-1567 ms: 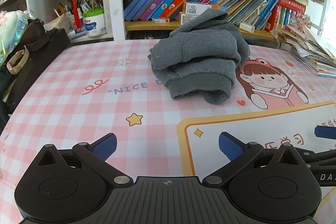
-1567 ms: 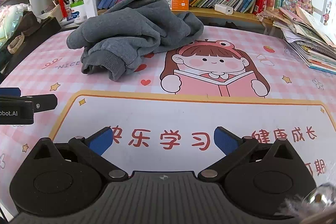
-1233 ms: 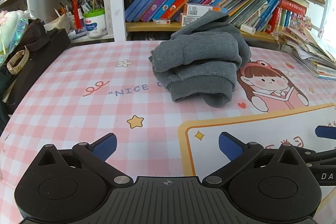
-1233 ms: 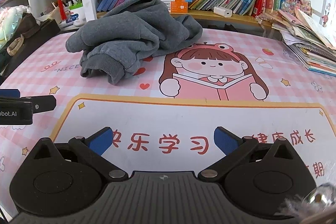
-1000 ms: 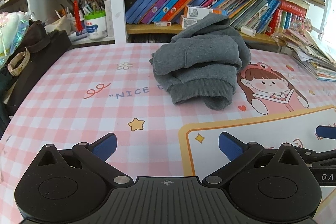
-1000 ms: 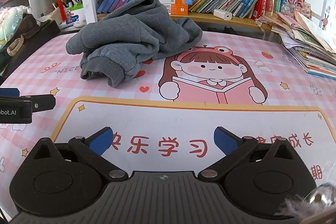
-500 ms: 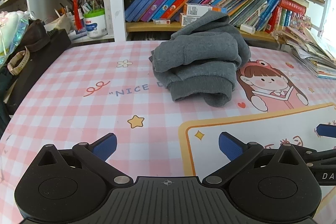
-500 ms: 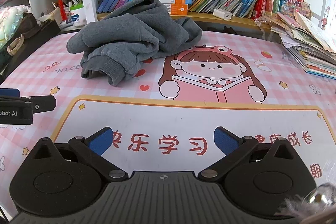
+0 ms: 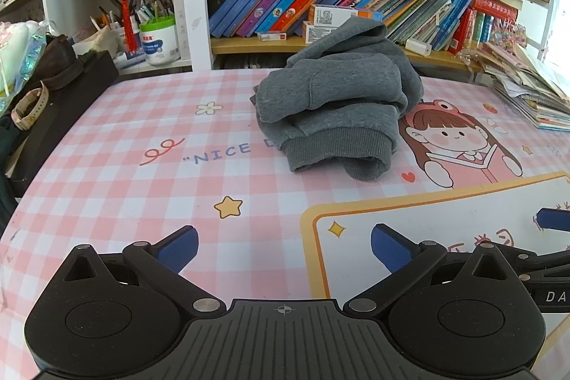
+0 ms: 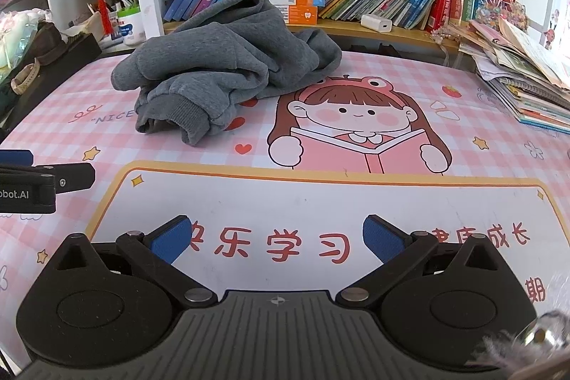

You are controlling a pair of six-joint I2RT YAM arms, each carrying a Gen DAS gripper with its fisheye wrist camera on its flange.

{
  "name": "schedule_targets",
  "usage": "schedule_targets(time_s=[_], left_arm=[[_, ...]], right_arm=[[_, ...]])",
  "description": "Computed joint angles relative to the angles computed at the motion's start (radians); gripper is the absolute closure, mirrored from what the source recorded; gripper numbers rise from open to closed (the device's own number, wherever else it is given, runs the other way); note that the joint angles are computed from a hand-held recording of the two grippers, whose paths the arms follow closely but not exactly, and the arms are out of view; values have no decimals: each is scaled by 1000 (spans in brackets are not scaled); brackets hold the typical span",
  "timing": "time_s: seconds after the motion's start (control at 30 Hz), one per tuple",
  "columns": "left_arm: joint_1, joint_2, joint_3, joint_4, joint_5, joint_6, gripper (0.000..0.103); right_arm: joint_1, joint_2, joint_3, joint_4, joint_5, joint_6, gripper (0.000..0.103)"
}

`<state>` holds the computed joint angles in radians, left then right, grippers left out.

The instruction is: Fold clothes

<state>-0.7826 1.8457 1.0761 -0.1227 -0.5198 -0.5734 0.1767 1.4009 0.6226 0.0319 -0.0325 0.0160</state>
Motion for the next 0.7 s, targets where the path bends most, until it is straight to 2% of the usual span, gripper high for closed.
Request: schedule_targets(time_s=[0.7], left_arm=[[11, 16, 19, 3, 20, 19, 0]], right_arm=[[-3, 30, 18, -2, -5, -2, 0]])
